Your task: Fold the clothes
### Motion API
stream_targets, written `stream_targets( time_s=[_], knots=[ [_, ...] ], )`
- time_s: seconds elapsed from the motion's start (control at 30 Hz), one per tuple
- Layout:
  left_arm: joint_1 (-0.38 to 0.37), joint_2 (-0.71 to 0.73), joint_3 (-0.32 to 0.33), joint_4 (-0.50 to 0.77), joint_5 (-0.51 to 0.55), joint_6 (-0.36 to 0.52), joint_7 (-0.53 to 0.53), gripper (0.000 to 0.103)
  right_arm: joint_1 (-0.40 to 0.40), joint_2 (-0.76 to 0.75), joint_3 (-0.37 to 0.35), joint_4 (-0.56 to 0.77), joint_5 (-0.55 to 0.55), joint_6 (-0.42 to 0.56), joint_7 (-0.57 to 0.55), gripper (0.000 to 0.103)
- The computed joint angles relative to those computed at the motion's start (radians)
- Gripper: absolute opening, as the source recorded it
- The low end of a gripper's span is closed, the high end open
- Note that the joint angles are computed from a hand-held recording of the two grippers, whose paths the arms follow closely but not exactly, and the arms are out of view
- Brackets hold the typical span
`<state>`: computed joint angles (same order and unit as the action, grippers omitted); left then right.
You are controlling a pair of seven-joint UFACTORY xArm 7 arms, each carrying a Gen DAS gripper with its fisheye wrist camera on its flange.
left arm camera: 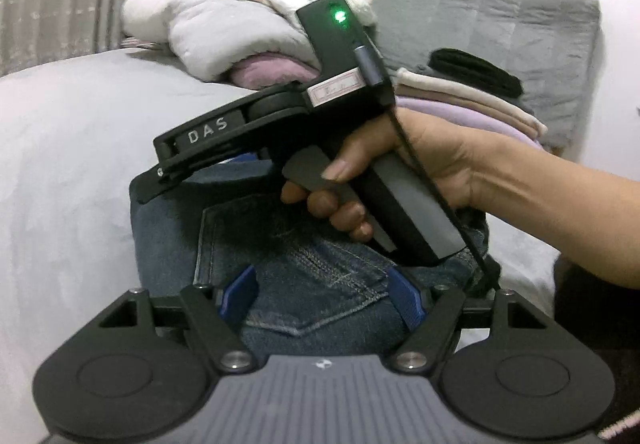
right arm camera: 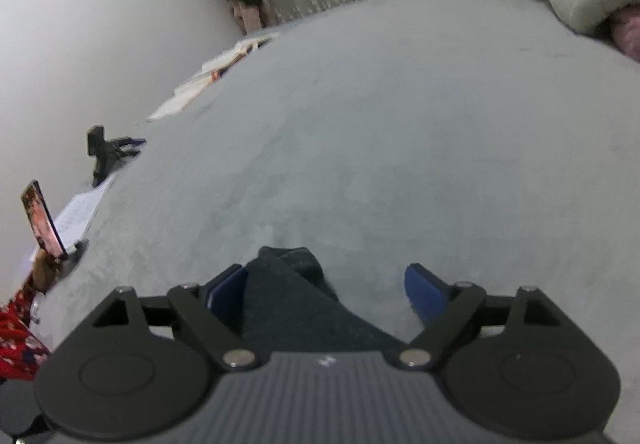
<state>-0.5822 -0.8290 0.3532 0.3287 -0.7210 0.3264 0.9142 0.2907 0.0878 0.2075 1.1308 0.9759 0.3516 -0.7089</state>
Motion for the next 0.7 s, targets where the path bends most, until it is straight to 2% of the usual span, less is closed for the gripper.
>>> stream_targets(
  time_s=[0.07,0.13,0.17,0.23,0.27,0.4,0.47,0.53,0.6,0.67,0.7],
  knots=[
    [0.027,-0.005,-0.003,0.028,0.026,0.032,0.000,0.072,-0.001,-0.074,-0.003,-0.048,0.066,-0.020,-0.020,0.088],
    [0.026,-0.025,0.009,0.043,0.020,0.005,0.020,0.073,0.010,-0.165,-0.027,-0.111,0.128,-0.043,-0.041,0.096],
    [0.004,-0.022,0.021,0.049,-0.004,-0.039,0.023,0.074,0.019,-0.211,-0.043,-0.143,0.144,-0.060,-0.044,0.097],
    [-0.064,-0.012,0.058,0.062,-0.049,-0.147,0.022,0.075,0.026,-0.288,-0.047,-0.219,0.078,-0.150,0.012,0.097],
    [-0.136,0.019,0.089,0.077,-0.094,-0.241,0.020,0.076,0.026,-0.312,-0.046,-0.248,0.045,-0.185,0.044,0.097],
    [-0.285,0.123,0.153,0.096,-0.101,-0.426,-0.036,0.076,-0.031,-0.419,0.010,-0.388,-0.119,-0.305,0.208,0.098],
    [-0.301,0.222,0.151,0.110,-0.091,-0.464,-0.082,0.076,-0.110,-0.471,0.086,-0.467,-0.227,-0.344,0.279,0.098],
    [-0.313,0.255,0.162,0.111,-0.062,-0.488,-0.097,0.076,-0.139,-0.490,0.111,-0.508,-0.290,-0.352,0.298,0.098],
    [-0.310,0.277,0.140,0.094,-0.027,-0.530,-0.107,0.081,-0.166,-0.489,0.143,-0.524,-0.337,-0.357,0.335,0.098],
    [-0.318,0.287,0.143,0.082,0.008,-0.546,-0.117,0.085,-0.150,-0.474,0.113,-0.546,-0.354,-0.332,0.349,0.101],
    [-0.321,0.292,0.148,0.078,0.027,-0.550,-0.120,0.089,-0.116,-0.464,0.075,-0.556,-0.349,-0.323,0.345,0.102]
  ],
)
